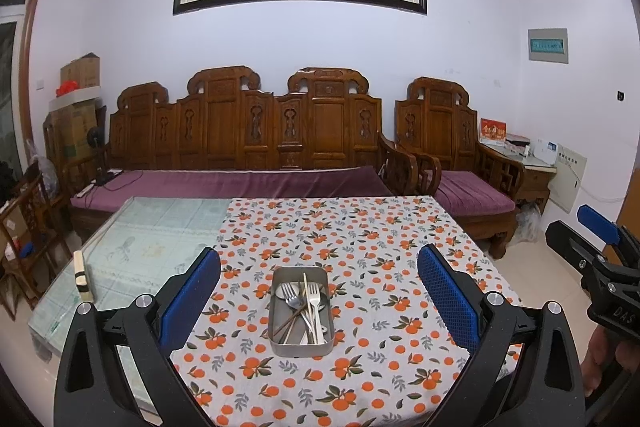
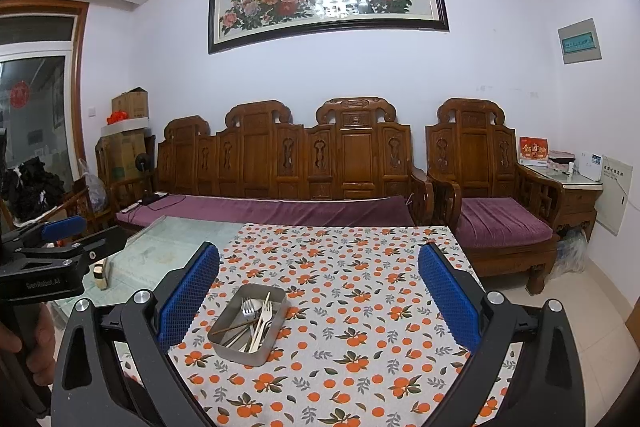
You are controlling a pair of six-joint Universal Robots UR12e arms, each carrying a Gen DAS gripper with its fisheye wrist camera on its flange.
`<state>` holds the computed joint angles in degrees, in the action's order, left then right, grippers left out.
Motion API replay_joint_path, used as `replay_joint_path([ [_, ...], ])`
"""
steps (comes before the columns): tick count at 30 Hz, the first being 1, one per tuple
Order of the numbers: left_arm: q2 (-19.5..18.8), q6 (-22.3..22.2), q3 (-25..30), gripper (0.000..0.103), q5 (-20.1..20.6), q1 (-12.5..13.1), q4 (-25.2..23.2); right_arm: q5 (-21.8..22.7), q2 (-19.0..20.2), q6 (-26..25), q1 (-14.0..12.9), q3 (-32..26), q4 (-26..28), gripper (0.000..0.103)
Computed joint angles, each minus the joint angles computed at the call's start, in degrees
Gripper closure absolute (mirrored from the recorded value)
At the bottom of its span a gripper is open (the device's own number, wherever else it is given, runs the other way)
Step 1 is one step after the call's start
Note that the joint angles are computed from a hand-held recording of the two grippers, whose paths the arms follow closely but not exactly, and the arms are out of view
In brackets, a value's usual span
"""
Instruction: Organize utensils
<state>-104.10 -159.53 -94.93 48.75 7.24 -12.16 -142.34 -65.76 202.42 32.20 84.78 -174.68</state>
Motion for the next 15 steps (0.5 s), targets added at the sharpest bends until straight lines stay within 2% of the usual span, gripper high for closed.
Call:
replay_joint_path([
  [15,-0.04,0.44,-0.03,0.008,0.35,-0.29,-0.12,0.50,0.15,0.45,-0.36,0.51,-0.44,0.003],
])
